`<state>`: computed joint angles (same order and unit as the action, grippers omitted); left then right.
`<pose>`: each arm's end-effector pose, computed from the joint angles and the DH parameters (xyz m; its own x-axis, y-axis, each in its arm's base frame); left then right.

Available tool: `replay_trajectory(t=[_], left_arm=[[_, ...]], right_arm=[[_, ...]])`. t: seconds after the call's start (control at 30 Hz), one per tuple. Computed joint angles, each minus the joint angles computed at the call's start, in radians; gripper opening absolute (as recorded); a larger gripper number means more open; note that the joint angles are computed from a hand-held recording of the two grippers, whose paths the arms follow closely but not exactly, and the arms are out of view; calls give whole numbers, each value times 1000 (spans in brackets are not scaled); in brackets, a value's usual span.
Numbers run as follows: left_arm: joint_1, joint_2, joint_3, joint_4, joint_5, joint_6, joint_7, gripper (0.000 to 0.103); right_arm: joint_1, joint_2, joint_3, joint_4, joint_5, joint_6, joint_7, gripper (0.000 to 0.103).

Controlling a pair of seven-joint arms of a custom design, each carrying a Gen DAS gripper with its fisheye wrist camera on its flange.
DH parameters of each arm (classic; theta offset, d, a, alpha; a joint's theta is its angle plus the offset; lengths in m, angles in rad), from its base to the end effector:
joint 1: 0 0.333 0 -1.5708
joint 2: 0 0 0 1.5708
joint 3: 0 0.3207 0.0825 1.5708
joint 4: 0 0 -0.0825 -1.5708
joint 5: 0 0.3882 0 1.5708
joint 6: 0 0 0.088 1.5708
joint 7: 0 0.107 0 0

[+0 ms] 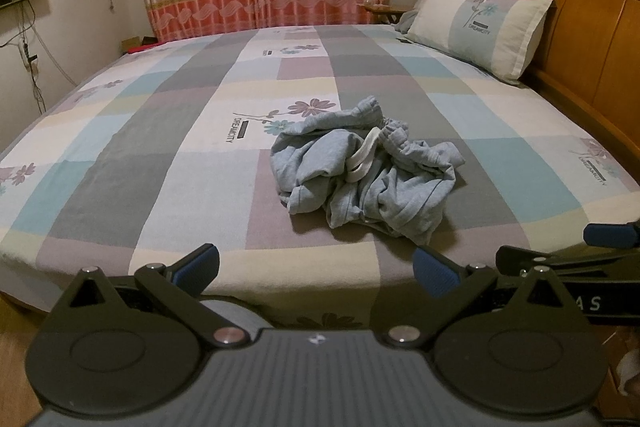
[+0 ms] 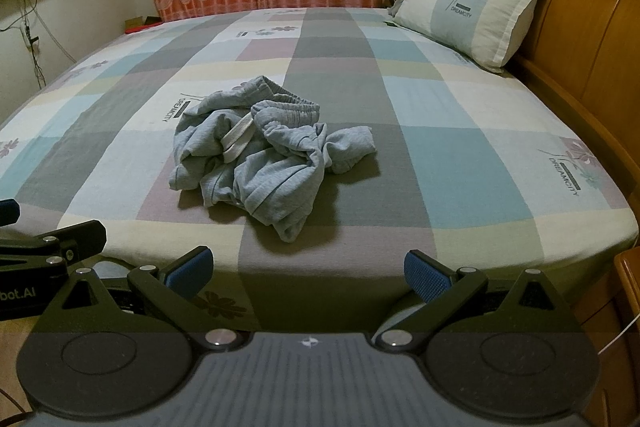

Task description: Fold clothes

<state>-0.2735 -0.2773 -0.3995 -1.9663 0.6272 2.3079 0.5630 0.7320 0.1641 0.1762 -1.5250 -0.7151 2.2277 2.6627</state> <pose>0.4033 -0.3413 0.6563 0.0361 -0.9991 -0.0231 -0.6371 -0.0052 -0.7708 0.4297 0.5012 0.6338 0.1143 -0.9924 -0.0453 -0.6791 -0.0448 -0.7327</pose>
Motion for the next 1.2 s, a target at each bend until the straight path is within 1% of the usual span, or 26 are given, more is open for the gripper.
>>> replay_trajectory(t=[0.27, 0.47, 0.7, 0.8, 0.93, 1.2], left_arm=[[2, 5, 3, -8, -7, 14, 0, 102], [0, 10, 5, -13, 0, 29, -7, 102], [6, 9, -2, -18, 41, 38, -30, 102], [9, 12, 0, -20, 51, 54, -41, 102], [11, 19, 3, -20, 56, 64, -51, 102], [16, 25, 12, -36, 65, 101, -64, 102]], right_arm=[[3, 6, -1, 3, 2, -10, -2, 103], [-3, -1, -3, -17, 6, 11, -2, 103], [-4, 5, -7, -21, -21, 32, 22, 103], [-2, 3, -10, -26, -45, 41, 34, 103], [4, 10, -13, -20, -86, 37, 53, 103], [6, 28, -18, -4, -90, 31, 51, 103]])
